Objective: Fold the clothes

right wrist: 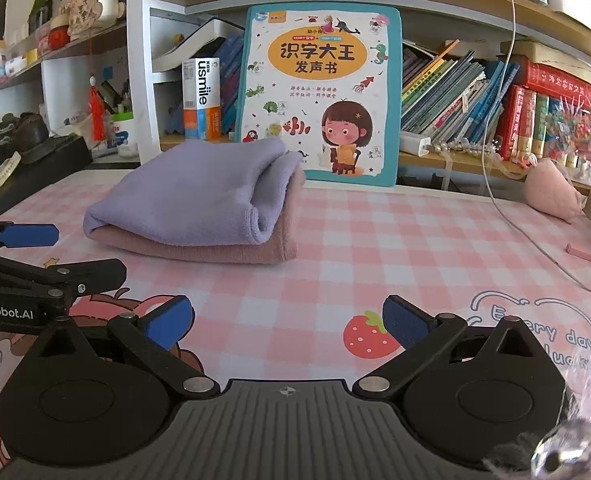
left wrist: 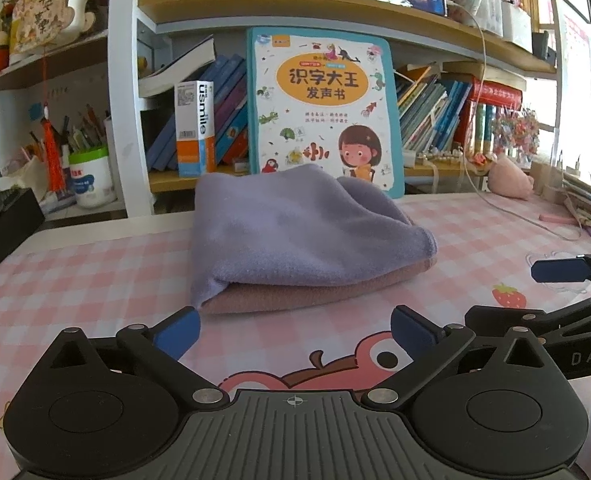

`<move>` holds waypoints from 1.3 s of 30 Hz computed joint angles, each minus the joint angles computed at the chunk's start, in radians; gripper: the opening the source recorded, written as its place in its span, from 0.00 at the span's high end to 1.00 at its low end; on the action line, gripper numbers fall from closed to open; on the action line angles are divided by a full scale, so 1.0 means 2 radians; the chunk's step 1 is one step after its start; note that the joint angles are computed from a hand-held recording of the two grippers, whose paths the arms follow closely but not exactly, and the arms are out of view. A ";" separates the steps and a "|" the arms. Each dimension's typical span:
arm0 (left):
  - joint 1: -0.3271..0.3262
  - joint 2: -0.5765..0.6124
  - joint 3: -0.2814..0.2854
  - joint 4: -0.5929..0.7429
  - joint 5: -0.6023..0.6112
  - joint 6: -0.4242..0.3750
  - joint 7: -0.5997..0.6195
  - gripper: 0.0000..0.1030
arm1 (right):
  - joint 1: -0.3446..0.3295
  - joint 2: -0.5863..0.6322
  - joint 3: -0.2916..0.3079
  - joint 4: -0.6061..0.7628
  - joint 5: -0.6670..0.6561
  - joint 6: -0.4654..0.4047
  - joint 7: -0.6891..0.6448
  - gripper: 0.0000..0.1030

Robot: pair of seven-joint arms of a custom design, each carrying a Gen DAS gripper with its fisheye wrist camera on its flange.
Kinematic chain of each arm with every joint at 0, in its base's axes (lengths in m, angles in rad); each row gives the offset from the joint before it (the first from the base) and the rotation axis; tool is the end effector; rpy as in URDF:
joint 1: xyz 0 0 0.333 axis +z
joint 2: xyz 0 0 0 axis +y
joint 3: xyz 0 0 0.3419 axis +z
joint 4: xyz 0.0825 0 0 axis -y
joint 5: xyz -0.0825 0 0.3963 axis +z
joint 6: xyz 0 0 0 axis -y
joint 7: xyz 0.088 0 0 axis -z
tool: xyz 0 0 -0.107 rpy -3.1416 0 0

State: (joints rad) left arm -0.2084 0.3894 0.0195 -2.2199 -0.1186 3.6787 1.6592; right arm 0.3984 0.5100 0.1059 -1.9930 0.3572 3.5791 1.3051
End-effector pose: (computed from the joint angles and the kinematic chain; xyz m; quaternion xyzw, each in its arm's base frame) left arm 0.6055 -0.1010 0.3438 -0.5629 0.6513 -0.3755 0.3435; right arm 0.6126 0.2772 0.3434 -0.6996 0.5083 -0.2808 0.4163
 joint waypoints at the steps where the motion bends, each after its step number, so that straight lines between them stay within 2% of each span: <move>1: -0.003 0.000 0.002 0.000 -0.003 0.001 0.003 0.00 | -0.003 0.000 0.002 0.000 -0.002 0.000 0.002 0.01; 15: -0.004 0.002 0.001 0.001 -0.015 0.002 0.006 0.00 | -0.001 -0.001 0.000 0.000 -0.004 -0.007 0.006 0.01; 25: -0.007 0.002 0.005 0.004 -0.015 -0.011 0.004 0.00 | 0.020 -0.001 -0.020 0.006 0.031 -0.013 -0.006 0.01; 39: -0.016 0.003 0.014 0.008 -0.023 -0.021 0.007 0.00 | 0.020 0.000 -0.016 0.005 0.037 -0.012 -0.015 0.01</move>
